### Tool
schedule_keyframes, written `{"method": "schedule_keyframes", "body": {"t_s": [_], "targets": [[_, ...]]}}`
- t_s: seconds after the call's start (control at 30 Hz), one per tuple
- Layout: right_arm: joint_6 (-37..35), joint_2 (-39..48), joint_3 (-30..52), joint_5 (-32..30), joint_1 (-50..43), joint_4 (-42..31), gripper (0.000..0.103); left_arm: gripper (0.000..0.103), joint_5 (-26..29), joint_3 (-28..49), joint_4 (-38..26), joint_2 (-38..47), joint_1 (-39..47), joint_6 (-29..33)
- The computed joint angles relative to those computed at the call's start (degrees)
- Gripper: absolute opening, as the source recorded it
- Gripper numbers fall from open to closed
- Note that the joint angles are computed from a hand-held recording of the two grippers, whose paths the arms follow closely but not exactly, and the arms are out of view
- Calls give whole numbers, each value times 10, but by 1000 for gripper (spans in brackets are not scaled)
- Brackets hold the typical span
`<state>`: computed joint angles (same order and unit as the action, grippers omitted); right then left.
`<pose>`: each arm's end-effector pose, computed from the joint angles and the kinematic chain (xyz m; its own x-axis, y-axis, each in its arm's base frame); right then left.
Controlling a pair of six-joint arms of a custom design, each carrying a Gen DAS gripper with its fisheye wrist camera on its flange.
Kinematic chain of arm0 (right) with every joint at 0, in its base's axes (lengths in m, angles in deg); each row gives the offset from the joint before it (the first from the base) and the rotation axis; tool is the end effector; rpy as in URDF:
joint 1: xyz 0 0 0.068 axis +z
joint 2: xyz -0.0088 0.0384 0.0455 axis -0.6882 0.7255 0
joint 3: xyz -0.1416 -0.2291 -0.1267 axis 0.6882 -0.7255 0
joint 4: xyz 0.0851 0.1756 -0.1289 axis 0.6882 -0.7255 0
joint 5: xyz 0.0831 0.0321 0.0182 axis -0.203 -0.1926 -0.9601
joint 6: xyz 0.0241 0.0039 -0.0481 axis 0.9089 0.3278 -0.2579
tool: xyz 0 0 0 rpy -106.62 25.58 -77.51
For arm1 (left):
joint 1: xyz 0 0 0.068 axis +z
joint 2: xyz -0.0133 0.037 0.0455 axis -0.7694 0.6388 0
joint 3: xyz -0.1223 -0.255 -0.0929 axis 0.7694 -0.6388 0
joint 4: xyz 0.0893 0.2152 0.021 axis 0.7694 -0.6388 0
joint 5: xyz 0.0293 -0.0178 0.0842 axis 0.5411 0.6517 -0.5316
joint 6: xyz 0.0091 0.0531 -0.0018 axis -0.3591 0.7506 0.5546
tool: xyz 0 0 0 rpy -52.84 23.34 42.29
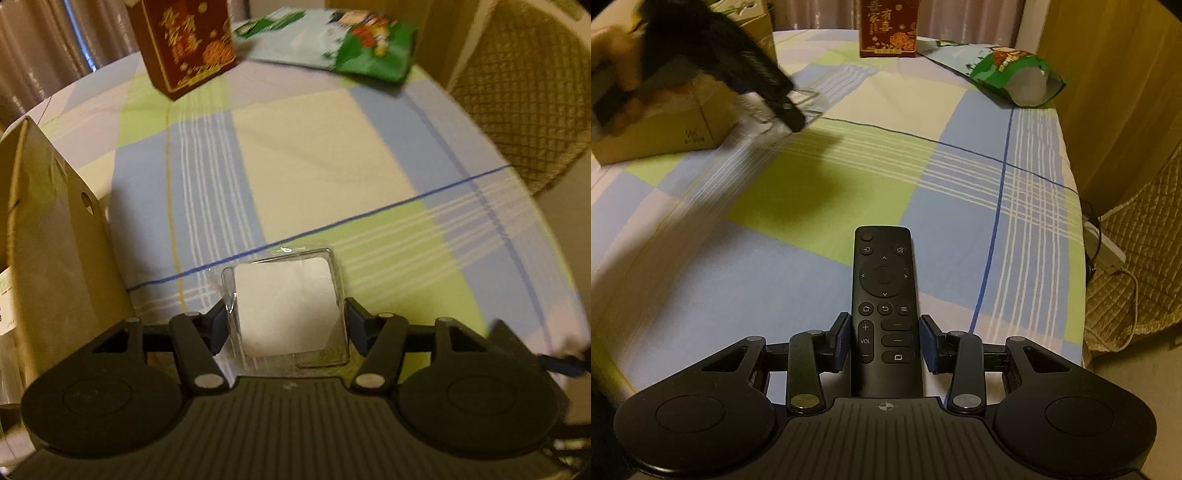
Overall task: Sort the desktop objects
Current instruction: 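Carry the white item and black remote over the cardboard box with both grippers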
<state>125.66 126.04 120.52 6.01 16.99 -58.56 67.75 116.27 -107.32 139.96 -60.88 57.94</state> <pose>0.1419 0.2159 0.1490 -0.8497 0.1554 -0.5038 0.1893 0.9818 -0.0164 0.4047 -0.0872 0.1878 -0.4525 0.7856 -0.4220 0.8663 0.4996 0.0012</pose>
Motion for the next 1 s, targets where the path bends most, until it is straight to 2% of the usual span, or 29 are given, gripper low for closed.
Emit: {"method": "schedule_keyframes", "body": {"t_s": [0.23, 0.43, 0.77, 1.0], "targets": [[-3, -19, 0, -18, -8, 22, 38, 59, 59, -1, -80, -47, 65, 69], [-40, -35, 30, -17, -26, 28, 38, 59, 98, 35, -158, -71, 138, 132], [-140, -30, 109, -41, -76, 73, 38, 59, 146, 199, -266, -30, 256, 175], [-169, -5, 157, -98, -119, 131, 38, 59, 166, 388, -347, 52, 306, 171]]}}
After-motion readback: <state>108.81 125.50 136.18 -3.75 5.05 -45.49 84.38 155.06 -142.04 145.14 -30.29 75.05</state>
